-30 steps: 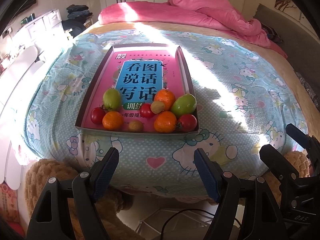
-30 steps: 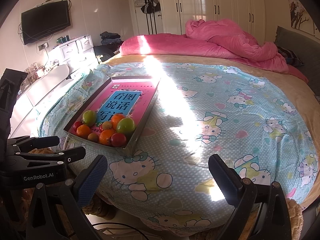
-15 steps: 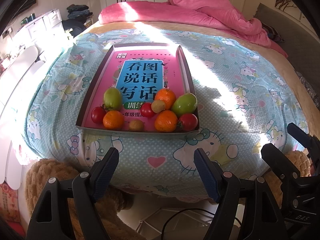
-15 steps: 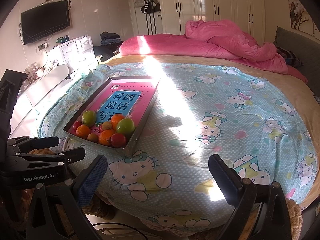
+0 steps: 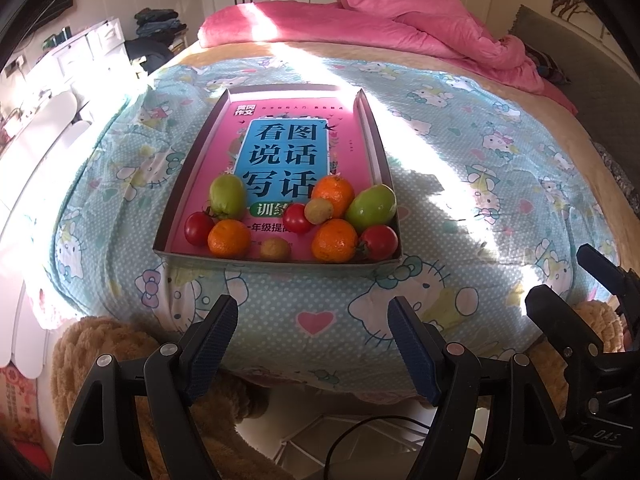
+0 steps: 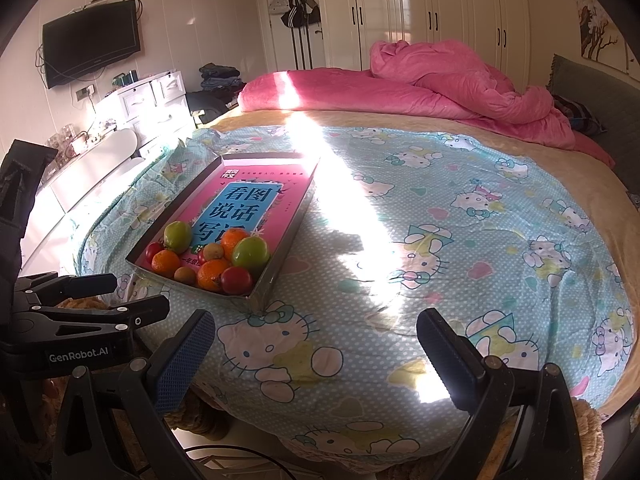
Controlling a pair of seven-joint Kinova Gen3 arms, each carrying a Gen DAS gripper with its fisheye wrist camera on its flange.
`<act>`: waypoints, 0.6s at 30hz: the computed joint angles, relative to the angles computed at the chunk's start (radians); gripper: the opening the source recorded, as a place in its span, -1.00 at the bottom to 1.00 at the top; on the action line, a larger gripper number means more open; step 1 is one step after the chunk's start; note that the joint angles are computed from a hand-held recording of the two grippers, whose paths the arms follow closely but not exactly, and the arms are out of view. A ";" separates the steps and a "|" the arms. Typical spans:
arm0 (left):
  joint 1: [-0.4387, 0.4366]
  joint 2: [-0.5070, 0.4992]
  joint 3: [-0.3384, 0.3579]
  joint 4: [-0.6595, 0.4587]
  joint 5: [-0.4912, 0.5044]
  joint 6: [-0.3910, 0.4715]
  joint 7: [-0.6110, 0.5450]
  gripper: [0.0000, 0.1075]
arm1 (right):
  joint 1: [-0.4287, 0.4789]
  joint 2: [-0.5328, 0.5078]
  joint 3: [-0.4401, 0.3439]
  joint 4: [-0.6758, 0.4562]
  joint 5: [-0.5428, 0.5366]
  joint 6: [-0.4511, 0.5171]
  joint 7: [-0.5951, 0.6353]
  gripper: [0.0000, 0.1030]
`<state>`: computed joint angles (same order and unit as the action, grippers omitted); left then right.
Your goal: Organize fruits
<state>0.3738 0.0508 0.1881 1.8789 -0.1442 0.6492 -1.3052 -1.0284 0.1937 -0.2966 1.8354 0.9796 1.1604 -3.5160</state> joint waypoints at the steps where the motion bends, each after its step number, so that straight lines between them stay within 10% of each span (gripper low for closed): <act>1: 0.001 0.000 0.000 0.000 -0.002 0.000 0.002 0.46 | 0.000 0.001 0.000 -0.001 0.000 0.001 0.000 0.98; 18: -0.013 0.056 -0.015 -0.047 0.028 0.047 -0.010 0.46 | 0.025 -0.018 0.004 0.018 0.001 -0.025 0.007 0.98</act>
<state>0.3609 0.1073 0.1736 1.8319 -0.1158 0.6961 -1.3157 -1.0035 0.1754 -0.2924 1.8534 0.9802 1.1353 -3.5094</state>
